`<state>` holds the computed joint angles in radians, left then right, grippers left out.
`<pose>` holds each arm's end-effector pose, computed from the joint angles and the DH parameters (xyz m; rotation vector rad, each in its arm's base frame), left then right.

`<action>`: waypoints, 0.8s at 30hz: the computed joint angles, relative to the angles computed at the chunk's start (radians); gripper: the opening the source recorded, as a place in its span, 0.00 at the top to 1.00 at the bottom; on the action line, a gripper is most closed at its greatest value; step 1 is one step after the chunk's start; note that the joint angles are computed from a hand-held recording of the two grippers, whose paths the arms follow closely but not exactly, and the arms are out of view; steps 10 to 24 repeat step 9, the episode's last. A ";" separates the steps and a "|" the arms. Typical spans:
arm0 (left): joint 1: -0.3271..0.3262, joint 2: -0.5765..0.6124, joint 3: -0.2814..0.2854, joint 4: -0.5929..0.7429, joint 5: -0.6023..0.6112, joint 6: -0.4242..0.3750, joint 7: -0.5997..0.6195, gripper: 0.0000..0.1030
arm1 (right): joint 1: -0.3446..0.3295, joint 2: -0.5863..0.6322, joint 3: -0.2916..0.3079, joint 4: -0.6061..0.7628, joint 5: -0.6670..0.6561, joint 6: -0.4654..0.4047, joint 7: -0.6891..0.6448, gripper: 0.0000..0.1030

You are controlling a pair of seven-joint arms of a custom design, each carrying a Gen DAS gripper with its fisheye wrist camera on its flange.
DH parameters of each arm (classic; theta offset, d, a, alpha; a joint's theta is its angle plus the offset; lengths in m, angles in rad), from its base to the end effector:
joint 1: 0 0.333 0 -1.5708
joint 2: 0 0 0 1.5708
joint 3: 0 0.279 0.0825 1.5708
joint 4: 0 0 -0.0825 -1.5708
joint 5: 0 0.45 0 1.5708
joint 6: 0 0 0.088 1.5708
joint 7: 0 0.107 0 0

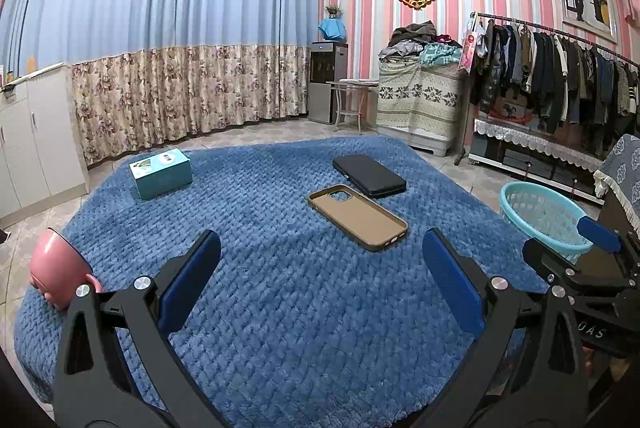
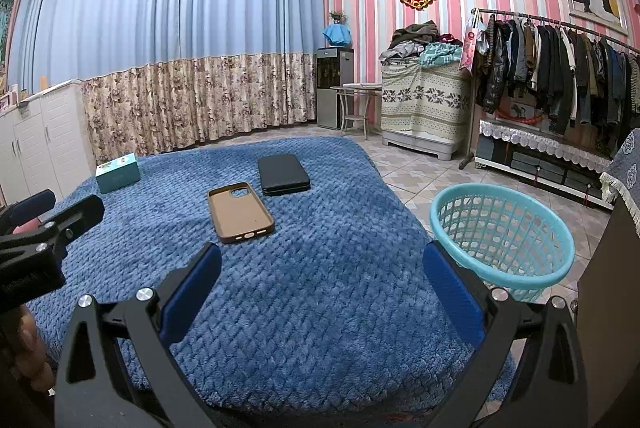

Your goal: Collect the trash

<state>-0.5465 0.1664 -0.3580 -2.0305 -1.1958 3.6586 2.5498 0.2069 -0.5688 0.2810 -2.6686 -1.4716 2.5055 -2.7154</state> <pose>0.4755 -0.3984 0.4062 -1.2345 1.8265 -1.2430 0.4182 0.2152 0.3774 -1.2268 1.7886 -1.1805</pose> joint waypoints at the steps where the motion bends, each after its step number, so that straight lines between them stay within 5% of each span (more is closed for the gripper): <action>1: 0.000 0.000 0.001 0.003 0.002 0.000 0.001 0.05 | 0.000 0.001 0.000 0.000 0.000 0.000 0.001 0.04; 24: 0.001 -0.009 0.000 0.004 0.001 -0.002 0.005 0.05 | 0.002 0.002 0.000 0.000 -0.001 -0.002 0.001 0.04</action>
